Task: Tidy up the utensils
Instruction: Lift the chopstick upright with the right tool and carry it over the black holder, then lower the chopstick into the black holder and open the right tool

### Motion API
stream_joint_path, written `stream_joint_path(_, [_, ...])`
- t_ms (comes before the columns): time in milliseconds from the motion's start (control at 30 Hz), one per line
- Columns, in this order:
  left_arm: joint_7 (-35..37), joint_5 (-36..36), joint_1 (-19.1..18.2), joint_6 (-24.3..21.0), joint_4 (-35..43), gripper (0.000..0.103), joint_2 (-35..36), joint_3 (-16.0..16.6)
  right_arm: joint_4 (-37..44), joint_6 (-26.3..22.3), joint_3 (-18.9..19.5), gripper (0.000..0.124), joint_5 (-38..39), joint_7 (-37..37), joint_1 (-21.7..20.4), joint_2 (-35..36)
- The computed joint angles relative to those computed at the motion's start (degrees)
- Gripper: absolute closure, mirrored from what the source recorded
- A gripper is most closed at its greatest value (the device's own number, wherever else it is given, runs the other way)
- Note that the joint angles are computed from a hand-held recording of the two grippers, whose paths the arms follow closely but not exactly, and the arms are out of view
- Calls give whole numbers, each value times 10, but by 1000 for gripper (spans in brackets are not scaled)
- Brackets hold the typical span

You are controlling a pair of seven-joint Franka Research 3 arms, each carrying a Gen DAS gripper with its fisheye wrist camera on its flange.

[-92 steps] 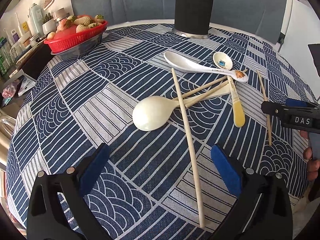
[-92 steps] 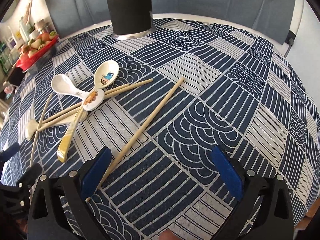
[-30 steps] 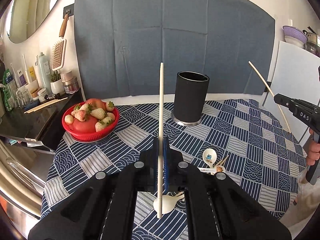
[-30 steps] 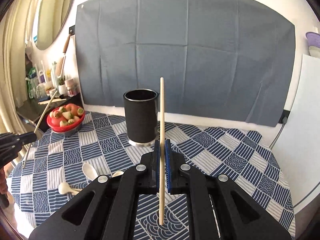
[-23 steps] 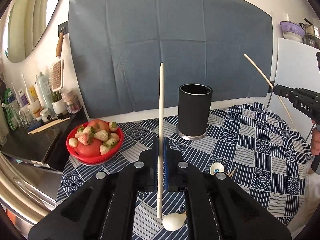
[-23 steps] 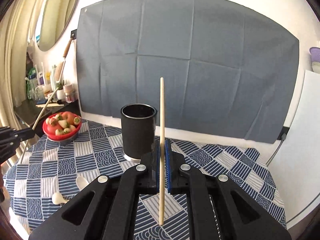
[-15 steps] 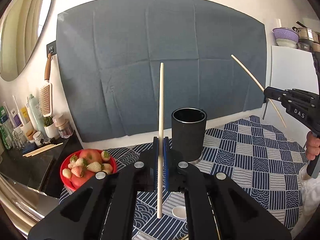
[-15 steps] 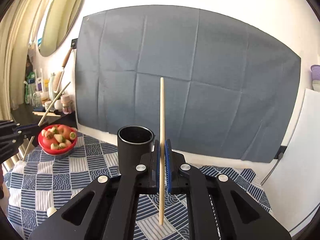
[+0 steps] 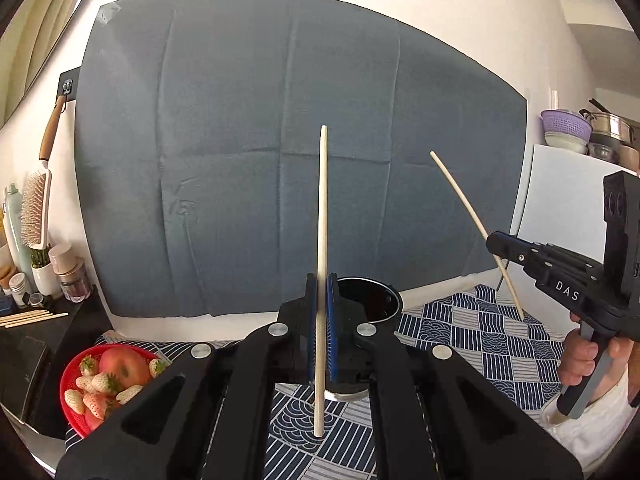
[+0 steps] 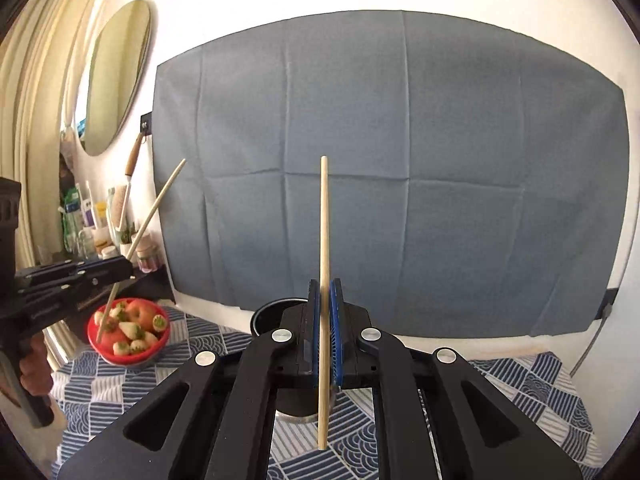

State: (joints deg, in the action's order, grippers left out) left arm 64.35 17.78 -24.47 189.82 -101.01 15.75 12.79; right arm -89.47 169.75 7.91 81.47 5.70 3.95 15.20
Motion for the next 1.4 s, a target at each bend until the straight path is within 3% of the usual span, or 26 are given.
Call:
stream_joint_path(167, [5, 0, 120, 10, 71, 98, 58, -135, 59, -45, 11, 119, 55, -22, -17, 45])
stream_joint_path(267, [8, 1, 149, -4, 129, 98, 101, -173, 98, -56, 18, 119, 70, -28, -22, 73])
stream_joint_path(400, [6, -1, 146, -19, 207, 98, 155, -177, 149, -104, 27, 119, 74, -11, -38, 108])
stream_joint_path(433, [5, 0, 154, -30, 230, 98, 170, -190, 163, -112, 32, 119, 75, -5, -43, 117])
stream_joint_path(500, [49, -35, 184, -53, 271, 98, 199, -245, 193, -119, 36, 119, 59, 21, -45, 137])
stream_joint_path(533, [43, -30, 184, -60, 290, 98, 211, -247, 208, -119, 41, 119, 54, 25, -47, 148])
stream_joint_path(567, [-4, 12, 174, -71, 314, 98, 223, -230, 221, -115, 47, 119, 52, 22, -49, 158])
stream_joint_path(600, [-15, 13, 159, -80, 333, 98, 232, -209, 235, -108, 52, 119, 49, 17, -50, 169])
stream_joint_path(633, [10, -14, 153, -83, 345, 98, 240, -208, 249, -98, 57, 119, 45, 14, -49, 180])
stream_joint_path(667, [21, -14, 163, -82, 354, 98, 248, -227, 263, -88, 62, 119, 38, 15, -48, 191])
stream_joint_path(767, [23, -19, 160, -75, 380, 98, 269, -227, 300, -116, 78, 119, 9, 53, -61, 223])
stream_joint_path(867, [41, -26, 173, -76, 415, 98, 297, -259, 328, -124, 99, 119, -2, 46, -71, 251])
stream_joint_path(967, [55, -32, 168, -87, 462, 98, 328, -263, 352, -152, 119, 119, -7, 52, -84, 277])
stream_joint_path(1133, [109, -60, 171, -128, 547, 98, 388, -307, 378, -172, 127, 123, -39, 91, -87, 307])
stream_joint_path(1233, [135, -81, 165, -139, 581, 98, 409, -312, 354, -171, 149, 123, -19, 57, -105, 294])
stream_joint_path(1300, [162, -97, 168, -142, 598, 98, 423, -332, 347, -178, 154, 123, -2, 35, -113, 288])
stream_joint_path(1400, [187, -120, 163, -151, 628, 98, 443, -340, 341, -180, 145, 123, 6, 30, -112, 281])
